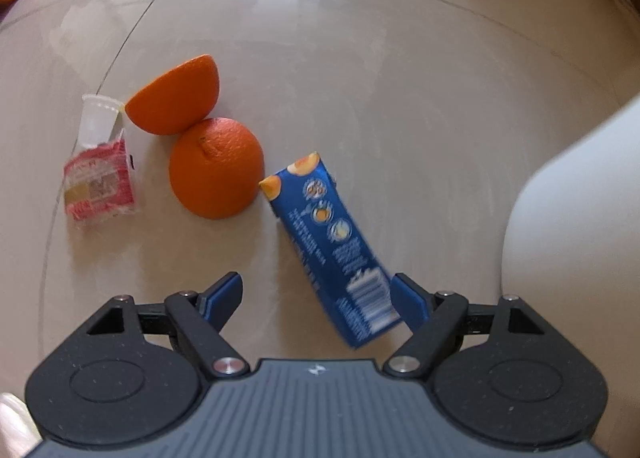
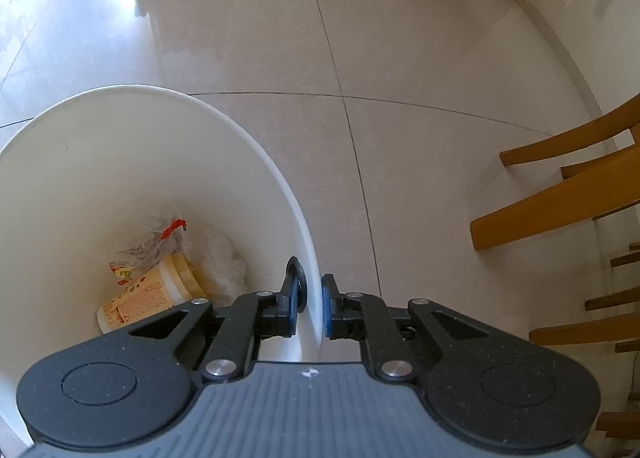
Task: Collect trash
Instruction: 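Return the left tool to the pile and grasp the blue juice carton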
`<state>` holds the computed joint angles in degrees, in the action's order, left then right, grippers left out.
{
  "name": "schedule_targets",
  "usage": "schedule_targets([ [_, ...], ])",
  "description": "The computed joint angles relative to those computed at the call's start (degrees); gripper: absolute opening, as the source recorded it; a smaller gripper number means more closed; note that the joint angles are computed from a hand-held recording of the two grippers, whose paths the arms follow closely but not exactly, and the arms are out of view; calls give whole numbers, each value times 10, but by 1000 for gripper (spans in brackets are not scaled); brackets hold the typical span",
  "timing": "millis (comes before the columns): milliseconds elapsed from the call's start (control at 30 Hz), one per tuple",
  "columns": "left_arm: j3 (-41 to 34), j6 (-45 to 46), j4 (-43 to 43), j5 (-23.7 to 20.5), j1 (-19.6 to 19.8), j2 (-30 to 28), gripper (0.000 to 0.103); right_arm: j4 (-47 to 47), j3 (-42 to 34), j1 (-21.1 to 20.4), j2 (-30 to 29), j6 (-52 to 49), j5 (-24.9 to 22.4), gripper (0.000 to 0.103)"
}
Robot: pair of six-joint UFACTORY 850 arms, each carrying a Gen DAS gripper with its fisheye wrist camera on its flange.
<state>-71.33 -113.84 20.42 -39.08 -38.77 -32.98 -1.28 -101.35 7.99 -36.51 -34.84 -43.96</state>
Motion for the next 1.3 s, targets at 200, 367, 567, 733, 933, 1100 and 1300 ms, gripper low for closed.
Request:
schedule_targets([
  [200,-16,-2,-19,-4,12,-31,86,33,-40,-9,-22,11,-45,13],
  [367,-17,-12,-23,12,16,-44,85,24,-32,-6,-17,17,-39,13],
  [567,-28,31,-48,-15,17,-61,85,24,-44,-8,-23,26,-52,13],
  [733,-12,20,-51,-11,17,-57,86,17,-52,-6,-27,43,-63,13],
  [933,2,-29,-11,5,13,-51,80,11,-46,-4,-24,45,-57,13],
  [1100,-13,-41,4,-12,10,-53,46,15,-44,-4,-23,48,-57,13],
  [1300,-12,-8,-10,-2,15,-48,38,18,-49,-6,-25,45,-60,13],
])
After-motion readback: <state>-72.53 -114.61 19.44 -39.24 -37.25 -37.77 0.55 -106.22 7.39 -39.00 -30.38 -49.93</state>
